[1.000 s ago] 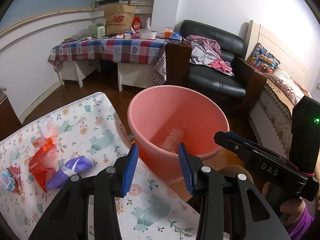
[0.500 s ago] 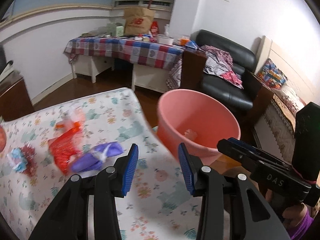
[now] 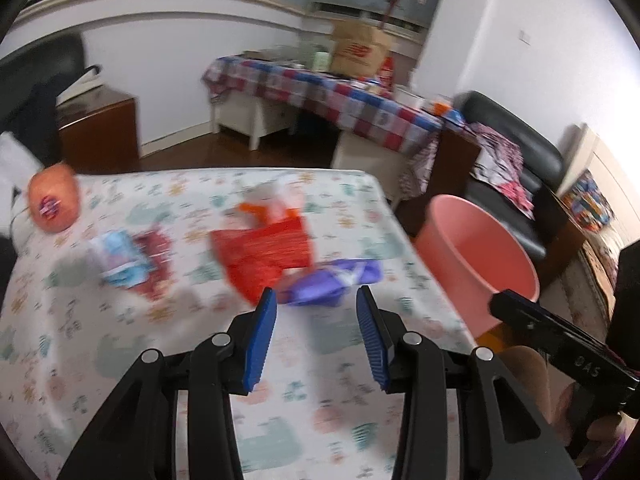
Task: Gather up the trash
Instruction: 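Move both open grippers back over the table toward the remaining trash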
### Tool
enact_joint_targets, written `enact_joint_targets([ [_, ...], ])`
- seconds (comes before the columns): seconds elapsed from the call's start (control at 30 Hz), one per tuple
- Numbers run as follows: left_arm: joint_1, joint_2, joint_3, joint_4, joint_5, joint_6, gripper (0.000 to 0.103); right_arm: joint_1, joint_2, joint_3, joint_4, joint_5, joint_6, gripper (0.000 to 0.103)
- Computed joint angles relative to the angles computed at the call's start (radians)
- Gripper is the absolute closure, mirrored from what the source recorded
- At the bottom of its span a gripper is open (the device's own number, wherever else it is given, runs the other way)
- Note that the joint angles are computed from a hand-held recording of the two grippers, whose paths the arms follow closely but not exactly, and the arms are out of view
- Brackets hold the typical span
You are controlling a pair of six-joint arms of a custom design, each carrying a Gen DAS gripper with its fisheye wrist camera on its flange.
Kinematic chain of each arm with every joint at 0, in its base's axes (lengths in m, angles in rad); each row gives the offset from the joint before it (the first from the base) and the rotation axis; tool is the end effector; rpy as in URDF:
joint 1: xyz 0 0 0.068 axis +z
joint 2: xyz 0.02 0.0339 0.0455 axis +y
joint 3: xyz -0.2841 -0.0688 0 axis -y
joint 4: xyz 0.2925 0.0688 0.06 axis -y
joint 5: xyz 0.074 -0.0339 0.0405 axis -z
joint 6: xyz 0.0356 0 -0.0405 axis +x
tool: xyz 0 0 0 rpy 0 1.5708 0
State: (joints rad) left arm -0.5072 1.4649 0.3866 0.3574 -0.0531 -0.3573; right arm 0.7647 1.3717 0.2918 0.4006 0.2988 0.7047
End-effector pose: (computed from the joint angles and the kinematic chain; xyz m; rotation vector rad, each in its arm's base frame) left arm 0.2312 -0.1263 0.0943 0.1460 2.3164 -0.3840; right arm 0.1795 0.1577 0.0944 0.0943 2.2543 0.4695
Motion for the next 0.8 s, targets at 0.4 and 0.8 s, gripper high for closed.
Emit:
enact_joint_targets([
  [0.4, 0.301, -0.041, -0.106, 0.060, 0.065, 0.052, 0.062, 0.056, 0.163, 0.135, -0.019, -0.031, -0.025, 0.063],
  [0.8, 0.498, 0.177, 0.027, 0.094, 0.120, 0.003, 0.062, 0.074, 0.224, 0.196, -0.053, -0.040, -0.033, 0.063],
])
